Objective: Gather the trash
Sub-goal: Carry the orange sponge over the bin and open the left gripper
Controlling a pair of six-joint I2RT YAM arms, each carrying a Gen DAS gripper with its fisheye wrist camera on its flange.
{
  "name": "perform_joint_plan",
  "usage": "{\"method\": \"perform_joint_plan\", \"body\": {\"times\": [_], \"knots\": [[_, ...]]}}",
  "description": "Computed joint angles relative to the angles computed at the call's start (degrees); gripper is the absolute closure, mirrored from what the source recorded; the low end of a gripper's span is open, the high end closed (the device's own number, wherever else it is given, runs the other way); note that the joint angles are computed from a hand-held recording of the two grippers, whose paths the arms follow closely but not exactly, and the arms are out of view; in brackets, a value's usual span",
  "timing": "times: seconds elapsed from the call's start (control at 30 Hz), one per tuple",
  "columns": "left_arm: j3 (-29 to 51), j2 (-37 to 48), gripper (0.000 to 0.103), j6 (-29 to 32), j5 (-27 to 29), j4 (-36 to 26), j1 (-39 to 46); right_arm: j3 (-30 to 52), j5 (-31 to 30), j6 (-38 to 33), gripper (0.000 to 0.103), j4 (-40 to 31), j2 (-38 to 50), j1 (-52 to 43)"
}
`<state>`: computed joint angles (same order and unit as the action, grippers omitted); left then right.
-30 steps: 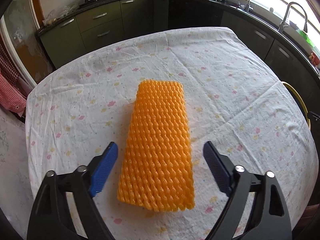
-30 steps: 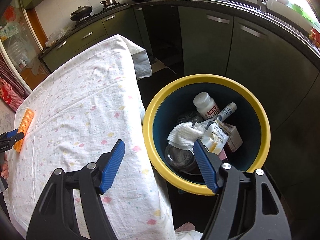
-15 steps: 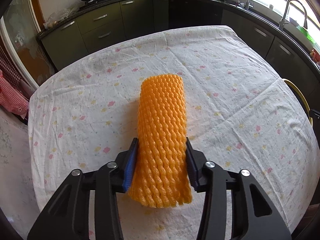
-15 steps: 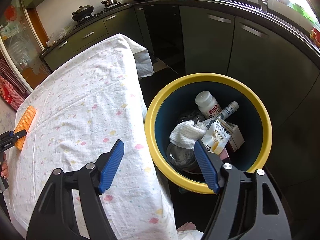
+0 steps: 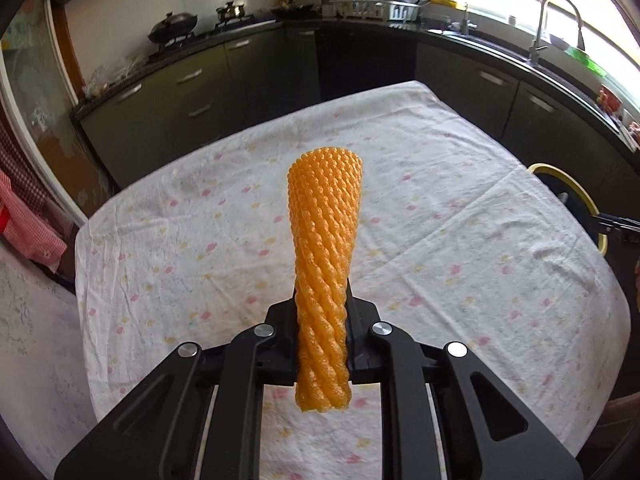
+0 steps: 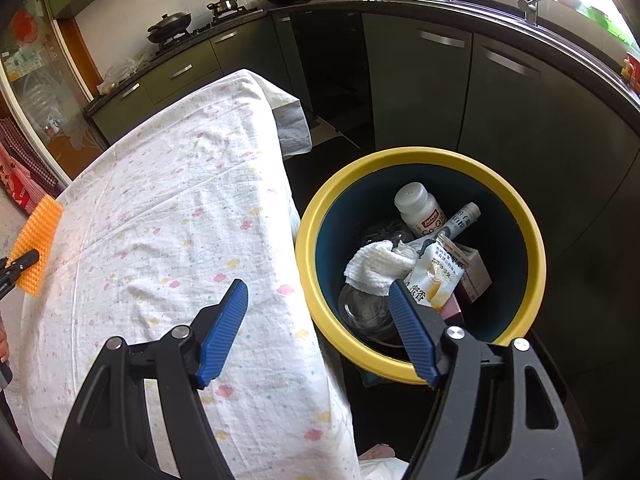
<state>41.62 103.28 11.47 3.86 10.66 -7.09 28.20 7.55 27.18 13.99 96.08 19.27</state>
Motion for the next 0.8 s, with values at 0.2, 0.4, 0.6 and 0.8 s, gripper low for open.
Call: {"method": "perform_joint_plan", "body": {"times": [0.2, 0.4, 0.6, 0.8], "knots": [[-1.92, -9.29, 0.088, -2.31, -1.24, -4.85, -8.06, -3.37, -0.85, -0.43, 0.033, 1.11, -3.27, -1.92], [1.78, -10.28, 0.088, -4.81, -3.75, -9.23, -18.84, -9.73, -0.91, -2.19, 0.033, -0.14, -12.09, -8.25], [11.33, -3.69, 0.088, -6.88, -5.45, -12.95, -29.86, -16.66, -5.24, -6.34, 0.032, -1.43, -22.63, -19.90], [28.11, 9.20, 0.087, -8.21, -5.40, -18.86, -37.38, -20.09, -12.80, -12.77, 0.031, 0.79, -23.64, -32.63]]}}
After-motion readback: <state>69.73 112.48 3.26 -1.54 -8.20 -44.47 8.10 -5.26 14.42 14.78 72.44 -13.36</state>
